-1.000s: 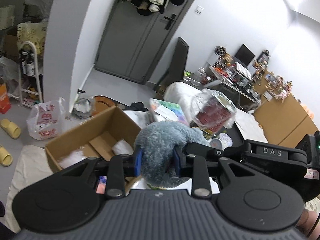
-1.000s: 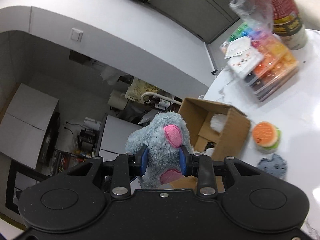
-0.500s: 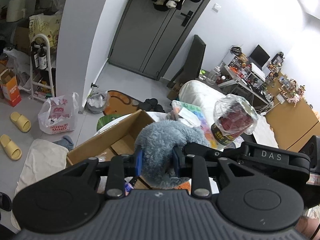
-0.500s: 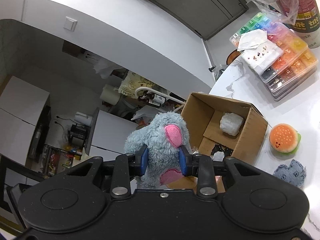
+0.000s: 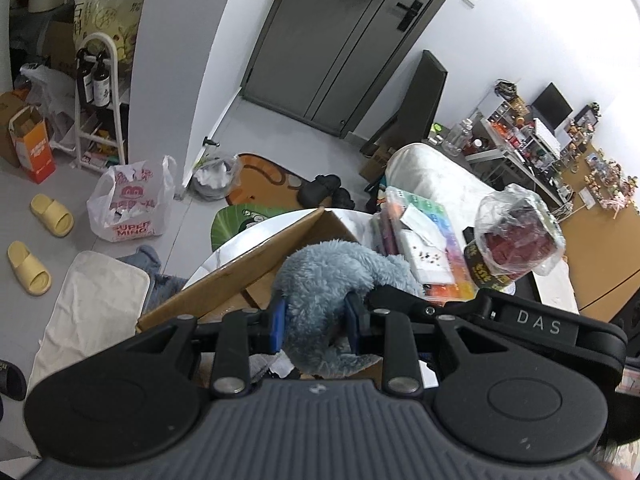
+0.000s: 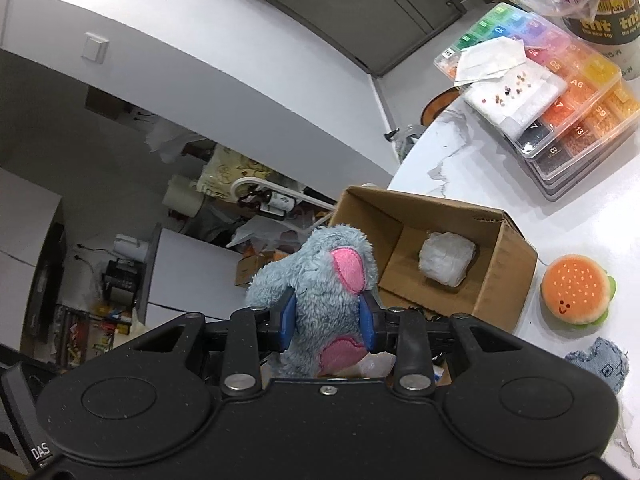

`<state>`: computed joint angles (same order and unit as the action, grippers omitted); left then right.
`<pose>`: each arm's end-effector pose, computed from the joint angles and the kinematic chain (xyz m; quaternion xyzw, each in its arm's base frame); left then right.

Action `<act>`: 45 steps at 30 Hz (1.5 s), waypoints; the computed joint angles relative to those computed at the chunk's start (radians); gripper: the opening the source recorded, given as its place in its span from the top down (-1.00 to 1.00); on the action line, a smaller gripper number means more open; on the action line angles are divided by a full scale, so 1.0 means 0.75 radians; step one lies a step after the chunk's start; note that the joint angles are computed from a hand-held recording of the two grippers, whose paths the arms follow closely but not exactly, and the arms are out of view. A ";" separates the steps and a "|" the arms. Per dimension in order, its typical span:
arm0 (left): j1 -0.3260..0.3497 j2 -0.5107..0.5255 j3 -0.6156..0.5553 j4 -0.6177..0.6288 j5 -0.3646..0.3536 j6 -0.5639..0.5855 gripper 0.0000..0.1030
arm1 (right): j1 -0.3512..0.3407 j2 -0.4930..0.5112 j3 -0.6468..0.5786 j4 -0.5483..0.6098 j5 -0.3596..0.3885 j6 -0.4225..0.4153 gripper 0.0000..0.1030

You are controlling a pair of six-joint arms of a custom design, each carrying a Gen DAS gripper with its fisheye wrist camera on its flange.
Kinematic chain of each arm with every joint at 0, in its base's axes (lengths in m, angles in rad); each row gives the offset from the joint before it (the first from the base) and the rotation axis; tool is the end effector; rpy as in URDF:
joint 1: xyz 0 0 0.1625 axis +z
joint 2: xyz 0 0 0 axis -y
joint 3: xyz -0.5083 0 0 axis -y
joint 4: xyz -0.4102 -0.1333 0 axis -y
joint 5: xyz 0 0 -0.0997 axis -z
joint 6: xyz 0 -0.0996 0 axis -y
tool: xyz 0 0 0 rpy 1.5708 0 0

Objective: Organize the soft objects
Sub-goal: 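Lower the mouse plush into the box and open the right tool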

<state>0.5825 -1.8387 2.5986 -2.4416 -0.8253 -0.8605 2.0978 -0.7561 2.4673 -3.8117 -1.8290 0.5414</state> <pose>-0.1150 -0.3163 0.3084 0.0392 0.9293 -0.3214 0.1778 0.3181 -0.3322 0.0724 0.0406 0.9568 -0.2867 0.0252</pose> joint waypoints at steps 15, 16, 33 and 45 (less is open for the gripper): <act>-0.029 -0.039 -0.005 0.092 0.084 -0.035 0.23 | -0.005 -0.067 0.055 -0.022 -0.091 -0.016 -0.18; -0.040 -0.049 -0.009 0.117 0.085 -0.049 0.16 | 0.001 -0.079 0.064 -0.024 -0.100 -0.022 -0.20; -0.311 -0.168 -0.055 0.619 0.093 -0.378 -0.38 | 0.117 -0.273 0.178 0.157 -0.251 -0.097 -0.55; -0.574 -0.216 -0.092 0.985 0.077 -0.606 -0.74 | 0.197 -0.439 0.251 0.318 -0.353 -0.121 -0.68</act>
<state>0.1517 -2.0006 2.5298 -1.7027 -0.7675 -1.3147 2.2454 -1.0853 2.6554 -3.5729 -2.0939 0.4504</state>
